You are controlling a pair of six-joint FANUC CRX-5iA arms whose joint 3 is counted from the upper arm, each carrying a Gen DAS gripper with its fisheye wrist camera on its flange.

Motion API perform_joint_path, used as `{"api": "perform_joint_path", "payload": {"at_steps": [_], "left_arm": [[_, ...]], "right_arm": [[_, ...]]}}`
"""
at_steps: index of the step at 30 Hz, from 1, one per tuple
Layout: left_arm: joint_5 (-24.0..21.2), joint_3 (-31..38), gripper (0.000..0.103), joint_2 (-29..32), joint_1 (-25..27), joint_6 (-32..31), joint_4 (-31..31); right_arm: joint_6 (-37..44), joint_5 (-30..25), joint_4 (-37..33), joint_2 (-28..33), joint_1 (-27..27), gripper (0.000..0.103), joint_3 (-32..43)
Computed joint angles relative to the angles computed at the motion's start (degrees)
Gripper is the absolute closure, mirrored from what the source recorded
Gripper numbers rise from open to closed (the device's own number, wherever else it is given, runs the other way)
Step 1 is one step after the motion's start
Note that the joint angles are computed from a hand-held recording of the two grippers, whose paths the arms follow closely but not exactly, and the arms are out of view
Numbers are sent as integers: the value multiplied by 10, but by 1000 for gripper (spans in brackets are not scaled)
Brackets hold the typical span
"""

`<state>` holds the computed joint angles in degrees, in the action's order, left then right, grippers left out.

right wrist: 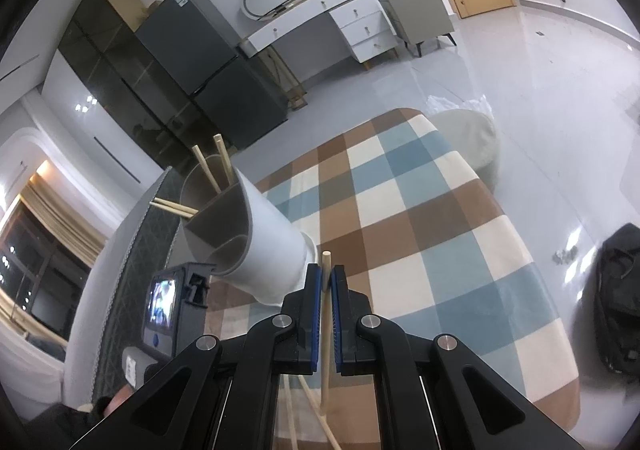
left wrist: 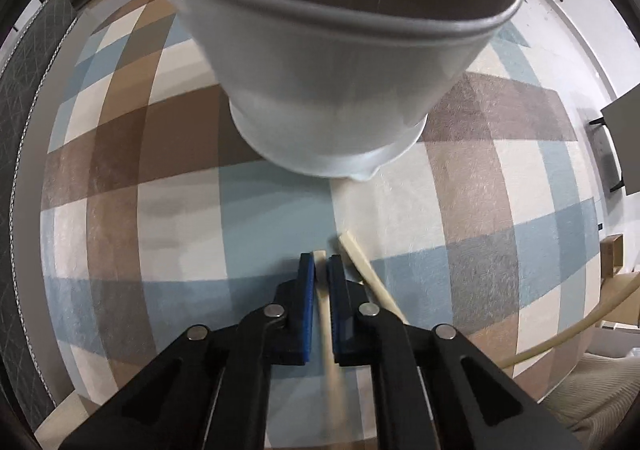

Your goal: Organize utensils

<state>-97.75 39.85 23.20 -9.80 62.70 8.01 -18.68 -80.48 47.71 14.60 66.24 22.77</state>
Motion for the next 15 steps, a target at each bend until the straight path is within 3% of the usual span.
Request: {"api": "perform_joint_path", "payload": {"at_steps": [7, 15], "left_arm": [[71, -58, 101, -35, 42, -3, 99], [182, -192, 101, -138, 112, -77, 243]], "right_arm": [[38, -13, 18, 20, 6, 99, 26], [79, -45, 53, 55, 27, 99, 72]]}}
